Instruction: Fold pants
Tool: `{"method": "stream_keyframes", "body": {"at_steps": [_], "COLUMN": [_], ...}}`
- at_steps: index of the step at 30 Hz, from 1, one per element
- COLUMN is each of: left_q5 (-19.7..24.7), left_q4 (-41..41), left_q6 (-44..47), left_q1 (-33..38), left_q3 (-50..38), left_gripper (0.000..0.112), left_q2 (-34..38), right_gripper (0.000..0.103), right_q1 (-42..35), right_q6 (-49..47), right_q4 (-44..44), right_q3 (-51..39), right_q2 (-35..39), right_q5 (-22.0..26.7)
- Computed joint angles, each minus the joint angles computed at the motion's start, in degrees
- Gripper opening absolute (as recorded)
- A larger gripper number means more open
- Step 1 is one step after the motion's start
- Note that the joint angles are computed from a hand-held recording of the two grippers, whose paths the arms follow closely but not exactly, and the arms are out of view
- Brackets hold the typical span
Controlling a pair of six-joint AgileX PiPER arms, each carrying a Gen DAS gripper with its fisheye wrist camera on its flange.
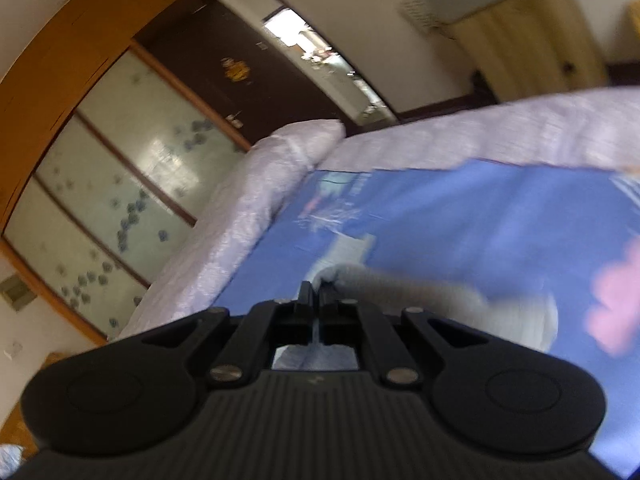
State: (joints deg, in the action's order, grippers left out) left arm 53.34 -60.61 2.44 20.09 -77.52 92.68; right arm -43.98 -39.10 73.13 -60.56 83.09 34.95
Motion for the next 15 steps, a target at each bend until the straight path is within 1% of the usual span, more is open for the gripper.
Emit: {"method": "stream_keyframes", "body": {"at_steps": [1,2,4,5,7,8,9,10,11,12,13,14,15], "left_q5": [0.08,-0.82,-1.61,-1.72,-0.68,-0.49,-1.11,-1.57,-0.93,0.99,2.11,1.78,0.70], "left_q4": [0.46,1.34,4.15,5.50,10.42,13.21,16.44,21.97,27.12,29.98,30.56,28.85,26.36], "left_q6": [-0.65,-1.97,-5.94,-8.31,-15.16,-18.48,-21.48,-26.55,-32.21,-35.59,-36.68,-35.49,-32.00], "left_q1": [-0.31,-1.20,-2.85,-3.60,-5.40,-6.37,-7.52,-9.06,-10.18,-10.73,-10.80,-10.82,-10.62], "left_q3": [-2.39,-5.02,-11.61,-15.29,-26.12,-31.85,-37.58,-43.31,-49.03,-53.64,-55.95,-55.97,-53.70], "left_gripper": [0.010,0.010,0.010,0.010,0.011,0.011,0.014,0.024,0.031,0.039,0.040,0.043,0.049], "left_q2": [1.93,4.10,9.59,12.80,20.73,24.88,29.05,32.95,36.86,39.73,41.21,41.36,40.23], "right_gripper": [0.005,0.005,0.005,0.005,0.005,0.005,0.008,0.012,0.026,0.038,0.039,0.039,0.039], "right_q1": [2.36,5.21,9.97,12.32,16.55,18.60,20.29,21.05,21.90,22.44,22.50,22.76,22.26], "right_q6": [0.06,0.60,5.35,10.51,21.97,27.69,33.42,38.45,43.09,45.45,45.52,43.30,38.79], "right_q4": [-0.24,-1.04,-7.02,-12.13,-23.28,-29.01,-34.02,-37.41,-40.09,-41.38,-40.80,-38.22,-34.06], "right_q3": [-2.63,-5.46,-12.28,-16.86,-26.97,-32.70,-38.43,-42.90,-46.86,-48.53,-47.91,-45.26,-42.66], "right_q2": [2.51,5.24,11.17,15.14,24.02,29.10,33.93,37.43,40.69,42.64,42.44,41.13,39.46], "right_q5": [-1.77,-4.24,-8.03,-9.44,-10.91,-11.25,-10.68,-8.36,-7.16,-7.21,-7.56,-9.72,-10.48]}}
